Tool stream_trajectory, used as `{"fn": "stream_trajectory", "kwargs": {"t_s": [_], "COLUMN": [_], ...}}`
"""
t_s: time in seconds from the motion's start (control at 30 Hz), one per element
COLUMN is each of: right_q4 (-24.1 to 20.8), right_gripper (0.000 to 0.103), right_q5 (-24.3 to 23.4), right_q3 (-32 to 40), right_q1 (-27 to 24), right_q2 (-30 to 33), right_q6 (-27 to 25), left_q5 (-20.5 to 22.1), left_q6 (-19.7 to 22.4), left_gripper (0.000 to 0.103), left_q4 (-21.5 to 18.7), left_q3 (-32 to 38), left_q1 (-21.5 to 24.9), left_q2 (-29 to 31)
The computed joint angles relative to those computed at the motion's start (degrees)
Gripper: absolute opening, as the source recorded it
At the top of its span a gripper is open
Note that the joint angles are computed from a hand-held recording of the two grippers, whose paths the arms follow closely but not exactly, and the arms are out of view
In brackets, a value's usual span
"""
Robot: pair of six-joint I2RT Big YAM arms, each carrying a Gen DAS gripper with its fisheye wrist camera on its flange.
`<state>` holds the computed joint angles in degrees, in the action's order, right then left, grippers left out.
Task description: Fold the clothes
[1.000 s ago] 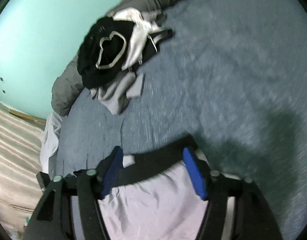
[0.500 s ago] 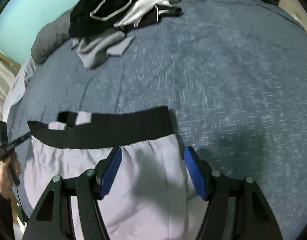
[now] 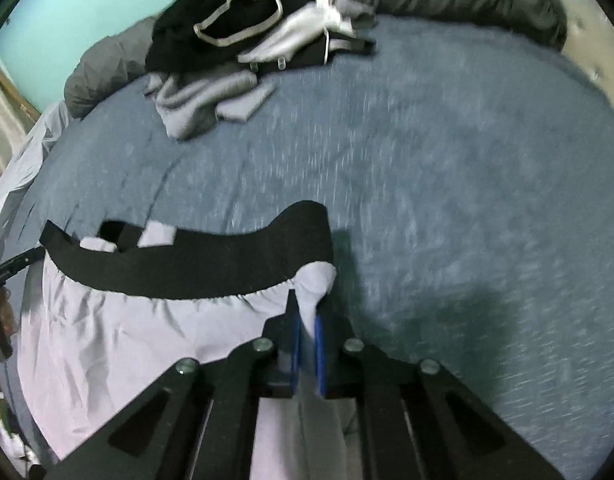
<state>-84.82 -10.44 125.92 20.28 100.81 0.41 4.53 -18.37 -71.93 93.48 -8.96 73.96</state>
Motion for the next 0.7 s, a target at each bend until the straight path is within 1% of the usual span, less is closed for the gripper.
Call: {"fn": "stream_trajectory", "kwargs": {"t_s": [0.17,0.23,0.33,0.47,0.53,0.57,0.63,0.67,0.7], "right_q4": [0.7,0.2,-1.0,-1.7,-1.9,-1.5,-0.4,0.5,1.4], "right_gripper": [0.005,0.005,0.005,0.005,0.008,0.008,0.01,0.011,0.013], "right_q5": [4.6,5.4,6.8,8.5,8.5,9.1,10.3,11.0,11.6], "right_q3": [4.2,6.0,7.5,6.3,5.7,5.2,4.1,3.5,3.0], "right_q1": [0.8,0.9,1.5,2.0,2.1,2.3,2.7,3.0,3.2], "right_q2": [0.3,1.6,3.6,5.4,5.8,5.4,4.0,2.8,1.7], "right_q6": [-0.1,-0.2,-0.7,-1.6,-1.3,-1.5,-1.9,-2.1,-2.4], "left_q5": [-1.4,-1.9,-2.7,-2.7,-2.8,-2.4,-0.8,-0.4,-0.7], "left_q6": [0.0,0.0,0.0,-0.7,-1.2,-1.9,-4.2,-5.2,-6.0], "left_gripper": [0.012,0.012,0.013,0.013,0.017,0.021,0.033,0.037,0.045], "left_q4": [-1.5,-1.7,-1.9,-1.8,-1.2,-0.9,-0.3,-0.3,-0.6], "left_q3": [4.0,4.7,4.5,2.1,1.1,0.6,-0.2,-0.3,-0.3], "left_q1": [0.0,0.0,-0.1,-0.1,-0.2,0.0,0.8,1.2,1.3], "left_q2": [1.2,2.0,3.5,4.5,4.0,3.6,2.1,1.2,0.5]}}
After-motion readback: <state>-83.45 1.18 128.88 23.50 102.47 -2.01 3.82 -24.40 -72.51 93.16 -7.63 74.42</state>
